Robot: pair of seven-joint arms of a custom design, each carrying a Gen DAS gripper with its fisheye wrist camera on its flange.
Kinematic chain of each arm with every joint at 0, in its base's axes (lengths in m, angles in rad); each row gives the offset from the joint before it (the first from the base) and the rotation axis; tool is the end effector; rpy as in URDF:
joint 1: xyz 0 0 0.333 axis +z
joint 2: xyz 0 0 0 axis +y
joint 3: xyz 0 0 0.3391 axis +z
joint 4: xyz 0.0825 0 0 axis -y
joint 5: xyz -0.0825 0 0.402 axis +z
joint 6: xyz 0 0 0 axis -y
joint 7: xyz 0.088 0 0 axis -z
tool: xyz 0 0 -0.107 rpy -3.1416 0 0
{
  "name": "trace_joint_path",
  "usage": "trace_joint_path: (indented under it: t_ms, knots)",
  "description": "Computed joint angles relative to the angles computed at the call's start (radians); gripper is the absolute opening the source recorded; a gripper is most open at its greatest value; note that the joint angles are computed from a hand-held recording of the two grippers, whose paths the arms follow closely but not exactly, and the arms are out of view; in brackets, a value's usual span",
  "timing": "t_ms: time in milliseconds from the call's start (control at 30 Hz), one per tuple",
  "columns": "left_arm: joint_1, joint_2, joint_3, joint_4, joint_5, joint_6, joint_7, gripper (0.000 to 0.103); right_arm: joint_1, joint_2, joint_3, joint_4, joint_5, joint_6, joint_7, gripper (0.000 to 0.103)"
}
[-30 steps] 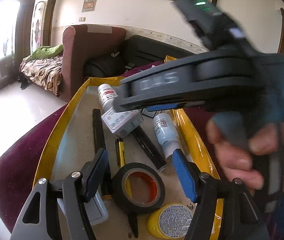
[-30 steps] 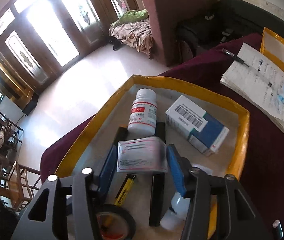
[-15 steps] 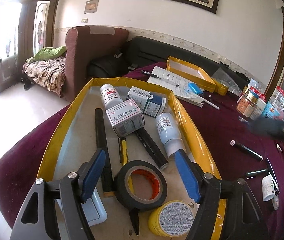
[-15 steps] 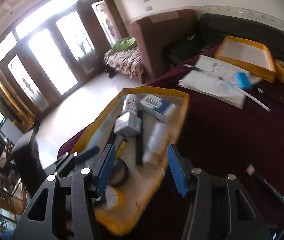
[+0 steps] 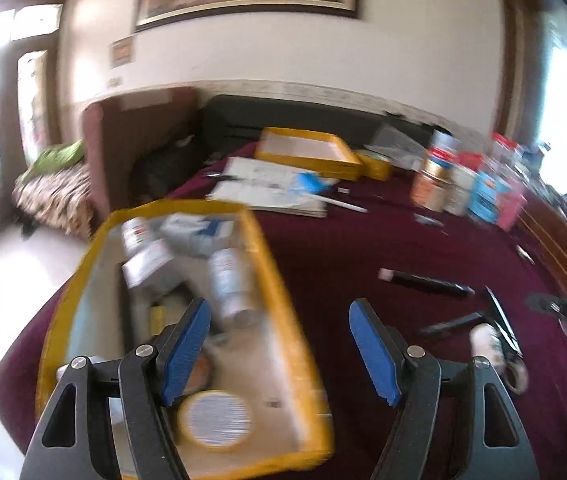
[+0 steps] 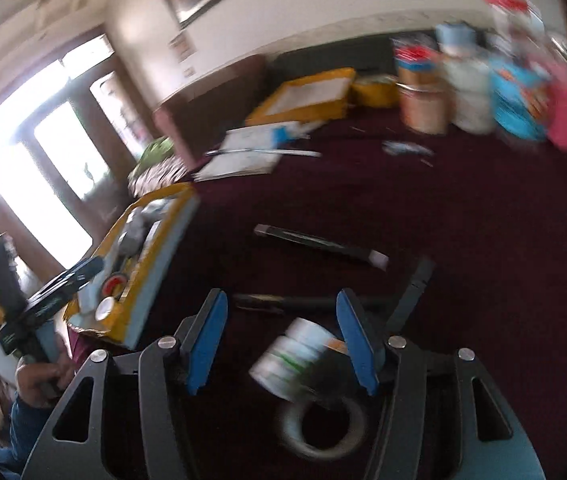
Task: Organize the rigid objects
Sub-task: 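Move both open tools back over the remaining markers, then grasp a black marker with the left tool while the right tool grasps another black marker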
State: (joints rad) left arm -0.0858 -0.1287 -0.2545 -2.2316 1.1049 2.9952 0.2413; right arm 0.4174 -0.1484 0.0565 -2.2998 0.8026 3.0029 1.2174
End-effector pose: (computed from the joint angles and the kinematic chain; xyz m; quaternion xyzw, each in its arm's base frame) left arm 0.4918 -0.2468 0.5101 -0.6058 0.6416 -0.3730 0.2868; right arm 0.5030 0.2008 0.5066 -0.6625 0.6111 -0.0994 0.4217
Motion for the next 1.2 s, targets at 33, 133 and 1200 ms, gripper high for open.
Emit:
trace_joint_path:
  t_ms: [33, 133, 1200]
  knots:
    - [-0.019, 0.013, 0.000, 0.011, -0.044, -0.004, 0.059, 0.075, -0.016, 0.000, -0.004, -0.012, -0.007, 0.009, 0.027, 0.056]
    - [-0.079, 0.072, 0.003, 0.046, -0.215, -0.001, 0.261, 0.075, -0.020, 0.006, -0.032, -0.005, 0.052, -0.025, 0.019, 0.056]
    - [-0.409, 0.668, 0.098, 0.859, -0.599, -0.624, 1.190, 0.018, -0.103, -0.023, -0.026, -0.021, 0.195, -0.155, 0.061, 0.055]
